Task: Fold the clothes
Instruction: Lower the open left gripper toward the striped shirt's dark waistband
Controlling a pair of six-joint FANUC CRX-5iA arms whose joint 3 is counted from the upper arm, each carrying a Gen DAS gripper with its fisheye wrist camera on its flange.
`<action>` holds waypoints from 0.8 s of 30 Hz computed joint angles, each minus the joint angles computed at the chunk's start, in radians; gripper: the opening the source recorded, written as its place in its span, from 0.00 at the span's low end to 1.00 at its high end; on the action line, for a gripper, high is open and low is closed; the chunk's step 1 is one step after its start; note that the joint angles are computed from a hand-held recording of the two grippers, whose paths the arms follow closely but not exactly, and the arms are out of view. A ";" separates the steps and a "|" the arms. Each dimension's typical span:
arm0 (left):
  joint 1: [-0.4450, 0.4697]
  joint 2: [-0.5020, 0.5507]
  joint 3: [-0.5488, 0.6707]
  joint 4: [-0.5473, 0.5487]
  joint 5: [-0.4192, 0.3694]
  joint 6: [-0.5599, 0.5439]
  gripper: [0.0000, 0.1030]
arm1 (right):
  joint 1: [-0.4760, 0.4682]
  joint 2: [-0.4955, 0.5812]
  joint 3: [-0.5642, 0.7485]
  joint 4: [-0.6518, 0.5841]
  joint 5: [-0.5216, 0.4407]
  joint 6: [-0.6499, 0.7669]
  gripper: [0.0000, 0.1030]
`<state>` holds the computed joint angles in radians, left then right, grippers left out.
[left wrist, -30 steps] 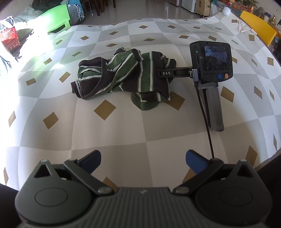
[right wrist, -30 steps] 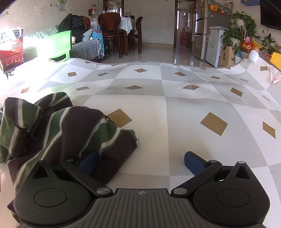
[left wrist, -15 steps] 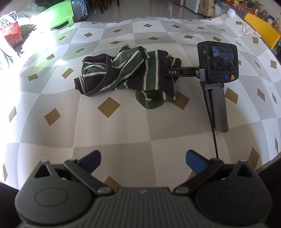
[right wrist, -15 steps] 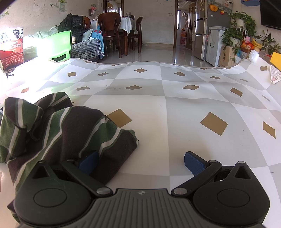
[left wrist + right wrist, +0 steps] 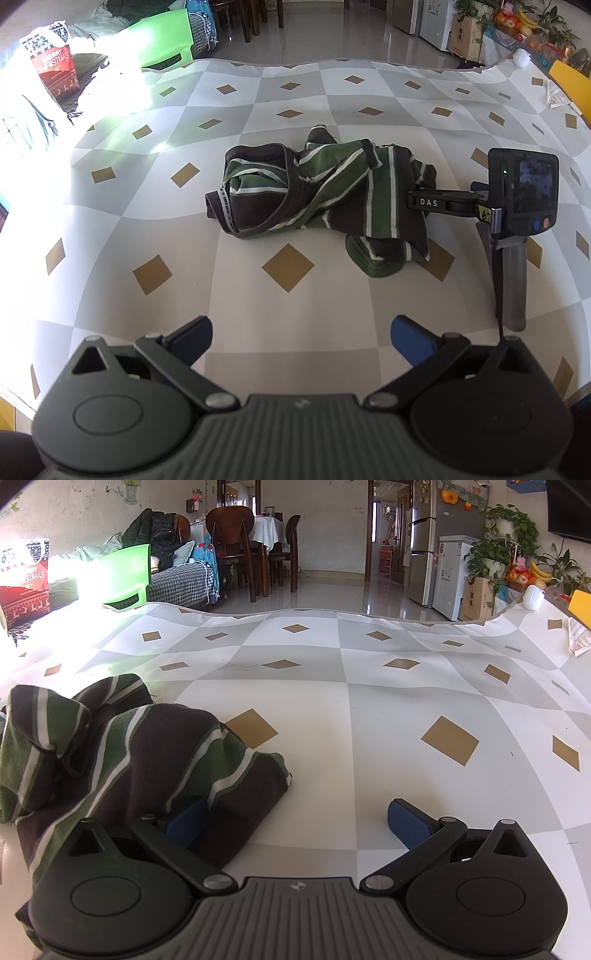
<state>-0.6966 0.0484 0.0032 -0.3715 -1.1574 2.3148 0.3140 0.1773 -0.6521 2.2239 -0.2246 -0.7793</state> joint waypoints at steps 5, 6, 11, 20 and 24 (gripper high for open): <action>0.059 0.016 0.004 0.053 0.014 -0.043 1.00 | 0.000 0.000 0.000 0.000 0.000 0.000 1.00; 0.069 0.023 0.012 0.063 0.013 -0.061 1.00 | 0.000 0.000 0.000 0.000 0.000 0.000 1.00; 0.076 0.062 0.099 -0.001 -0.004 -0.137 1.00 | 0.000 0.000 0.000 0.001 0.000 -0.001 1.00; 0.146 0.103 0.108 0.004 0.070 -0.086 1.00 | 0.000 0.000 0.000 0.001 0.000 -0.001 1.00; 0.207 0.113 0.051 0.119 0.105 -0.112 1.00 | 0.000 0.000 0.000 0.001 0.000 -0.001 1.00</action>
<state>-0.4896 0.1612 0.0543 -0.2526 -1.0525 2.2027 0.3137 0.1772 -0.6521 2.2249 -0.2245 -0.7800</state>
